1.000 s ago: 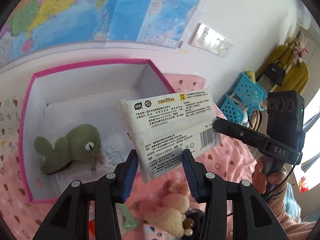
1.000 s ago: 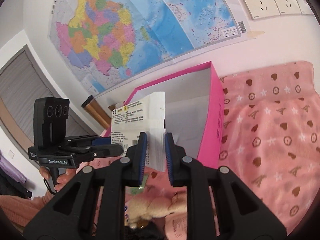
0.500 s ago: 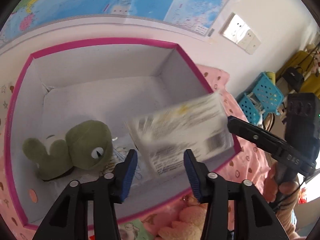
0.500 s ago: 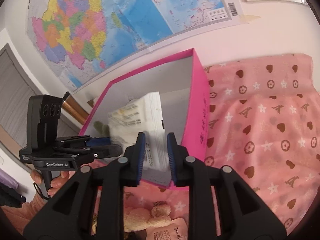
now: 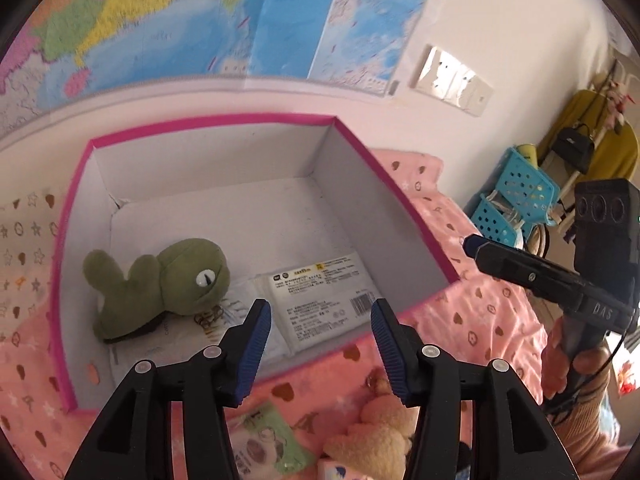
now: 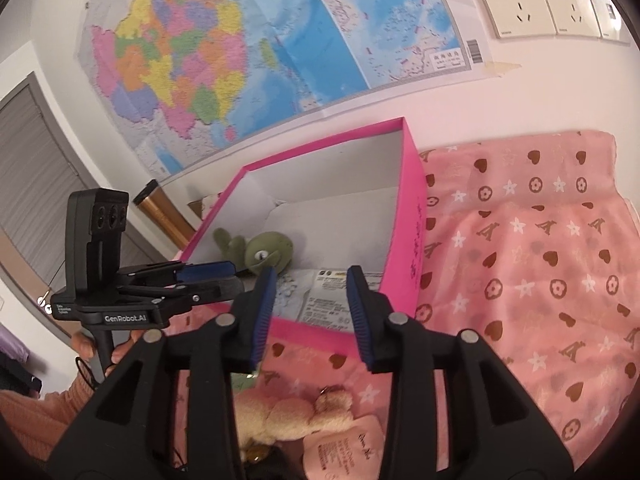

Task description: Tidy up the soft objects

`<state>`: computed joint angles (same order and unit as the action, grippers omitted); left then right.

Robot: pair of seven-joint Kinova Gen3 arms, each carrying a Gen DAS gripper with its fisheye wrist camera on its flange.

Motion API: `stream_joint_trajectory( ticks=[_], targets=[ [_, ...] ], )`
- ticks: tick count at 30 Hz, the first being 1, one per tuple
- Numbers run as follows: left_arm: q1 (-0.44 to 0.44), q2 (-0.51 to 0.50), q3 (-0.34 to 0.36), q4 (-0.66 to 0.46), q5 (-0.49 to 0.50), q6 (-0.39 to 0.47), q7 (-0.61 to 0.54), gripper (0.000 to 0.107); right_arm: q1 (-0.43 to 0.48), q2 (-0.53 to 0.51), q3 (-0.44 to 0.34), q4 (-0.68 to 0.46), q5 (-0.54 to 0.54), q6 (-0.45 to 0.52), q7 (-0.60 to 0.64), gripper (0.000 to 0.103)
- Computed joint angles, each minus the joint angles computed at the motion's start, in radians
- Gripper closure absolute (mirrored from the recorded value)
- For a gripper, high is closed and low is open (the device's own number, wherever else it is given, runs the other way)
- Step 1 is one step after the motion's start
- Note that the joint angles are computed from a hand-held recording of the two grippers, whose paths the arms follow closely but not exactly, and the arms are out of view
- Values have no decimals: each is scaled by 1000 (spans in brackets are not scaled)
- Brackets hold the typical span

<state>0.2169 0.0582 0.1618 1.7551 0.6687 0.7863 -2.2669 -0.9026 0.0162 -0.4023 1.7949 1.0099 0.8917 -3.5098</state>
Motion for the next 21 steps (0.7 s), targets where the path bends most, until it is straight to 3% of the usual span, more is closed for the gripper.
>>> stream_joint_trajectory(
  ticks=[2,11,21],
  targets=[
    [-10,-31,-7,29,41,5,-54,47,-14,-9,-14,5,20,10,-21,59],
    [-30,-127,-82,137,156,60,-206,45,-60,-25,-67,17,44,58,-78,52],
    [-47,-142,-107,232,172,124,-264,45,-66,-1,-51,78,-57,-56,-121,46]
  ],
)
